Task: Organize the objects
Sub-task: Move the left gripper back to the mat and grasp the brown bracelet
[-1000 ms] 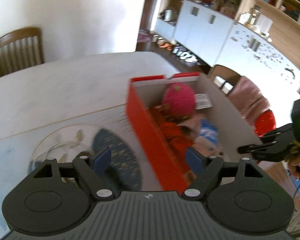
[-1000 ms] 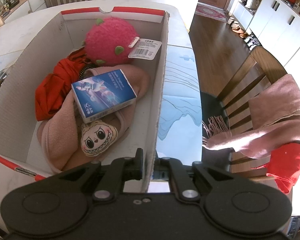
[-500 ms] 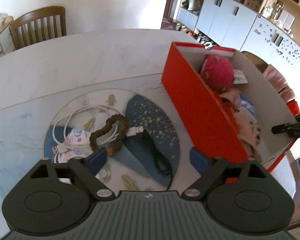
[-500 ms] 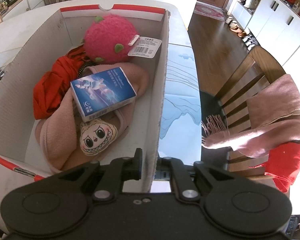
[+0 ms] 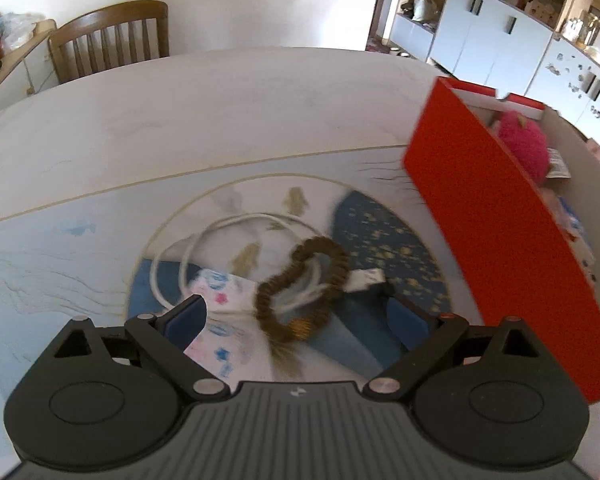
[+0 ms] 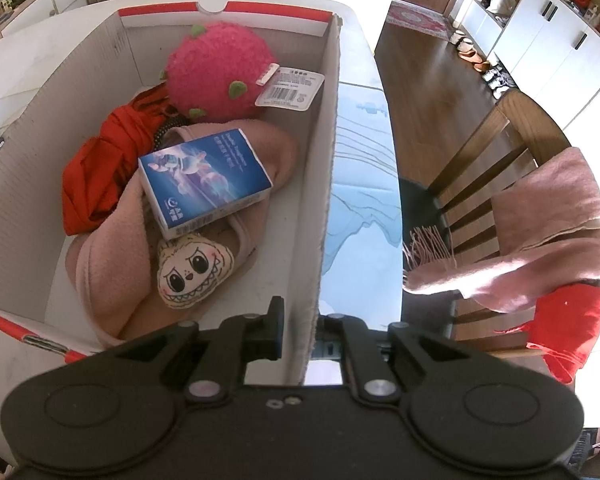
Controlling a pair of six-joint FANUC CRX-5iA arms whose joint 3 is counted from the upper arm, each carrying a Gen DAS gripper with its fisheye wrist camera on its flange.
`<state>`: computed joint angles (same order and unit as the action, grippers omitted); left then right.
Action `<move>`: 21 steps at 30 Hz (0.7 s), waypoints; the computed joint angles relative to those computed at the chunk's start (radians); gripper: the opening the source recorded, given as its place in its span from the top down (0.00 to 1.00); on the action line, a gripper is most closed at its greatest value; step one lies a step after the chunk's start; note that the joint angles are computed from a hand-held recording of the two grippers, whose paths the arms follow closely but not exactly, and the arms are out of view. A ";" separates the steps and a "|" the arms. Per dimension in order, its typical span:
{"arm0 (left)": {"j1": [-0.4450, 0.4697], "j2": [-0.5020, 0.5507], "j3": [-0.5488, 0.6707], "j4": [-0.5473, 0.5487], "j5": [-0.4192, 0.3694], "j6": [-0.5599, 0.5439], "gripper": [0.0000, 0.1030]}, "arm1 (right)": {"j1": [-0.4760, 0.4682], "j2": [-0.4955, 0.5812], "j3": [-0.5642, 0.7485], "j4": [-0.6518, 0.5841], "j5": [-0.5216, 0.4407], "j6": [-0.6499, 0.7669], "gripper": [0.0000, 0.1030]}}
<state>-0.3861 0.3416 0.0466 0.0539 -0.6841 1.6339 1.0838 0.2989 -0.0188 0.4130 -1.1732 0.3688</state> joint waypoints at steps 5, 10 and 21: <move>0.012 0.006 0.001 -0.023 0.013 0.011 0.06 | -0.003 0.005 0.007 -0.005 -0.004 0.003 0.91; 0.016 -0.001 -0.017 -0.015 0.056 -0.019 0.15 | -0.005 0.012 0.016 -0.009 -0.011 0.007 0.91; 0.026 0.035 0.013 0.040 0.011 -0.074 0.58 | -0.006 0.016 0.020 -0.010 -0.015 0.009 0.91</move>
